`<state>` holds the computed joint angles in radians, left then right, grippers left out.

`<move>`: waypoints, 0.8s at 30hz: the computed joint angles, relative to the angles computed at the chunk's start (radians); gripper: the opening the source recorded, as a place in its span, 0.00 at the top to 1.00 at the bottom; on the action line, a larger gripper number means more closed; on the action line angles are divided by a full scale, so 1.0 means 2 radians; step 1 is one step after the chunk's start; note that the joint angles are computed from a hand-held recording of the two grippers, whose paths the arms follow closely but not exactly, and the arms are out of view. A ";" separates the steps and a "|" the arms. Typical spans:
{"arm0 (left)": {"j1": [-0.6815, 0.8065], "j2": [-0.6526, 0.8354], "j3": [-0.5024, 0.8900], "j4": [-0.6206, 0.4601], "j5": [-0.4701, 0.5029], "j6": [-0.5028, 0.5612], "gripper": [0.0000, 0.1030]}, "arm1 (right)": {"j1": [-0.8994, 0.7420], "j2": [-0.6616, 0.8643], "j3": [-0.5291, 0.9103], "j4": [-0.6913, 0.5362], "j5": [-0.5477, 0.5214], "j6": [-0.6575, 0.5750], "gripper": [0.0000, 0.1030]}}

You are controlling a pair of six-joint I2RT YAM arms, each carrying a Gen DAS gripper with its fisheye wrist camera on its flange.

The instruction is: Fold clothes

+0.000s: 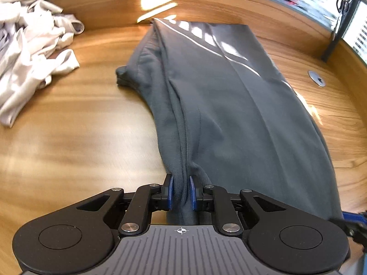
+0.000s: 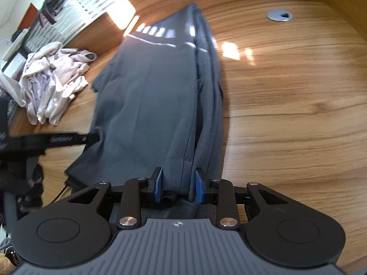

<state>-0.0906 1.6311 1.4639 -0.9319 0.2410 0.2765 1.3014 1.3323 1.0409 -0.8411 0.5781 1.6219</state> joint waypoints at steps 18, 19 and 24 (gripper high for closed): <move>0.063 -0.194 -0.121 -0.006 0.121 0.190 0.32 | 0.067 0.031 0.092 -0.108 0.041 -0.128 0.52; 0.056 -0.204 -0.133 -0.006 0.120 0.204 0.31 | 0.063 0.041 0.097 -0.109 0.036 -0.138 0.52; 0.013 -0.221 -0.175 0.027 0.083 0.209 0.33 | 0.043 0.086 0.110 -0.121 0.030 -0.174 0.52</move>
